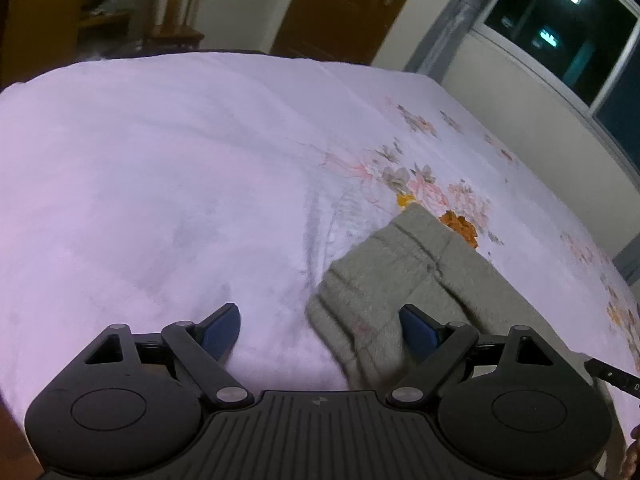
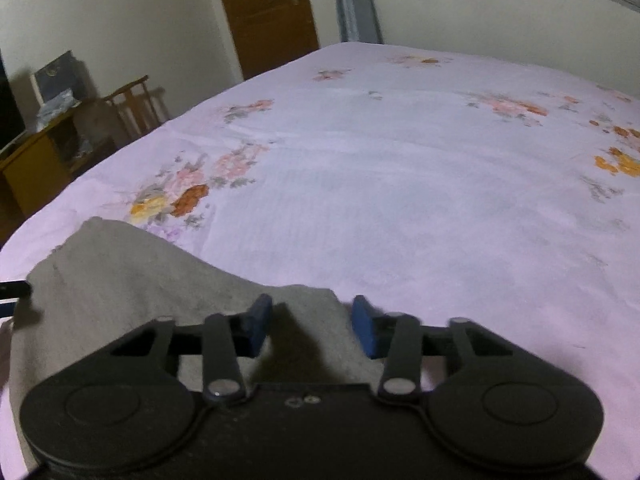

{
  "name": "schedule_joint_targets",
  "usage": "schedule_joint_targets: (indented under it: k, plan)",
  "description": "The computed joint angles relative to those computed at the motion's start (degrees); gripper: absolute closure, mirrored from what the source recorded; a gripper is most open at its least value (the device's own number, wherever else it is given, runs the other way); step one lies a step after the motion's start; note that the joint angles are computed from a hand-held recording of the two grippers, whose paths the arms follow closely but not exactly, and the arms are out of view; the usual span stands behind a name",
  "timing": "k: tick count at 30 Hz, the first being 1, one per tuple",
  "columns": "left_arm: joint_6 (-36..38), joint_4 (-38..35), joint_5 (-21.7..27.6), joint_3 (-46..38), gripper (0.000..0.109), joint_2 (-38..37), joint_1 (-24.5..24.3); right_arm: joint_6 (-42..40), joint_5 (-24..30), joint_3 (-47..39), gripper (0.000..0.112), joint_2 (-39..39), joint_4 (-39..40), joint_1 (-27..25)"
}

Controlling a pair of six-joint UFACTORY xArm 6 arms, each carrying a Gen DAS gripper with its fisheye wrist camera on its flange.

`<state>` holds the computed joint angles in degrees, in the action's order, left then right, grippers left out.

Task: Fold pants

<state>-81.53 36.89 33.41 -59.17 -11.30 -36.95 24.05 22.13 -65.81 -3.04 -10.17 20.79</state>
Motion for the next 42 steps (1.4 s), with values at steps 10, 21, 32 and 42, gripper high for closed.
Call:
schedule_joint_targets:
  k: [10,21,32,42]
  plan:
    - [9.5,-2.2,4.1,-10.0,0.081,6.8,-1.0,3.5,1.2,-1.3,0.111,0.7,-6.4,0.4]
    - [9.1,1.9,1.6,-6.4,0.069,5.8,0.2,15.9,7.3,-3.2,0.112,3.4,-21.8,0.3]
    - [11.7,8.1,9.2,-11.7,0.036,7.6,-4.2,25.1,-1.0,3.1,0.104,-4.2,-25.8,2.5]
    - [8.2,10.5,6.6,-7.3,0.006,3.6,-2.6,40.6,9.8,13.3,0.094,-19.3,-35.0,1.6]
